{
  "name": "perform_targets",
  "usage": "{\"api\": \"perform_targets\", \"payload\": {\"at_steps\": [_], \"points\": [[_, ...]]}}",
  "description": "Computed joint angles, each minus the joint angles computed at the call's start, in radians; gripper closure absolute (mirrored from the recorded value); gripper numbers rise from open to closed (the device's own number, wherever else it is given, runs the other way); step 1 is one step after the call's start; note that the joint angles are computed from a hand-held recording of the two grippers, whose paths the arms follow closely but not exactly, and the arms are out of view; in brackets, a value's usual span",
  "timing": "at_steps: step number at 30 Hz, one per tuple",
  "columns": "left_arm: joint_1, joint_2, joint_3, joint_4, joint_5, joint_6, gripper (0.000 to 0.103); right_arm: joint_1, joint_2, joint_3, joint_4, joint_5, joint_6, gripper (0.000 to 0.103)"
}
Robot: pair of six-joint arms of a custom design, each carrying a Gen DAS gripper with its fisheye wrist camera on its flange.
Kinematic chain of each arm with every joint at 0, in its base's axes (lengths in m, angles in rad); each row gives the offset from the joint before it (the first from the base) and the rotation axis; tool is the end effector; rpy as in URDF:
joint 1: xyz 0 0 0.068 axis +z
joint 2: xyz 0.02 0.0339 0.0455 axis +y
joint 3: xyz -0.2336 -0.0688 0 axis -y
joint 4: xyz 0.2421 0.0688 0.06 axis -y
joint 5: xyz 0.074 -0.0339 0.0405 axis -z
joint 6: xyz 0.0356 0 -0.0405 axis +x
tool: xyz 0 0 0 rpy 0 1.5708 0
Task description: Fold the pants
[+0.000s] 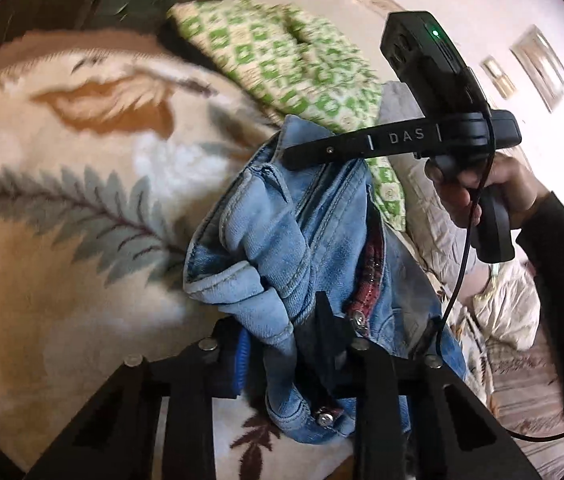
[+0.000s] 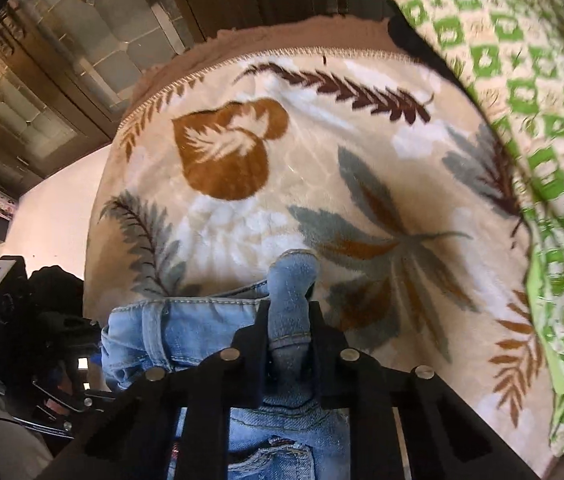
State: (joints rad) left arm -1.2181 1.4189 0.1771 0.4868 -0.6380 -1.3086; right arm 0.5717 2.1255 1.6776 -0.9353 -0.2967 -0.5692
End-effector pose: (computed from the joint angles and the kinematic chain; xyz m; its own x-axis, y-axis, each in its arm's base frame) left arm 0.0870 -0.1751 0.0644 -0.6447 -0.4944 -0.5830 -0.0721 0.7986 -0.5976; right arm 0.3370 0.2292 0.1552 -0.3924 -0.8653 -0.3119 -0.9198 0.3661 0.1414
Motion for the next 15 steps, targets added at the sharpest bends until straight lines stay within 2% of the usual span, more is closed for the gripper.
{"api": "perform_targets", "payload": {"at_steps": [4,9,13,15], "points": [[-0.095,-0.098,0.083,-0.235,-0.115,0.008,0.075,-0.040,-0.210,-0.155,0.039,-0.029,0.002,0.089],[-0.227,-0.052,0.298,-0.497,-0.272,0.047,0.075,-0.156,-0.524,-0.350,0.028,-0.101,-0.026,0.089],[-0.289,0.087,0.530,-0.621,-0.355,0.163,0.075,-0.346,-0.767,-0.473,-0.049,-0.208,-0.099,0.089],[-0.294,0.147,0.619,-0.631,-0.348,0.233,0.075,-0.480,-0.844,-0.518,-0.105,-0.262,-0.163,0.089]]}}
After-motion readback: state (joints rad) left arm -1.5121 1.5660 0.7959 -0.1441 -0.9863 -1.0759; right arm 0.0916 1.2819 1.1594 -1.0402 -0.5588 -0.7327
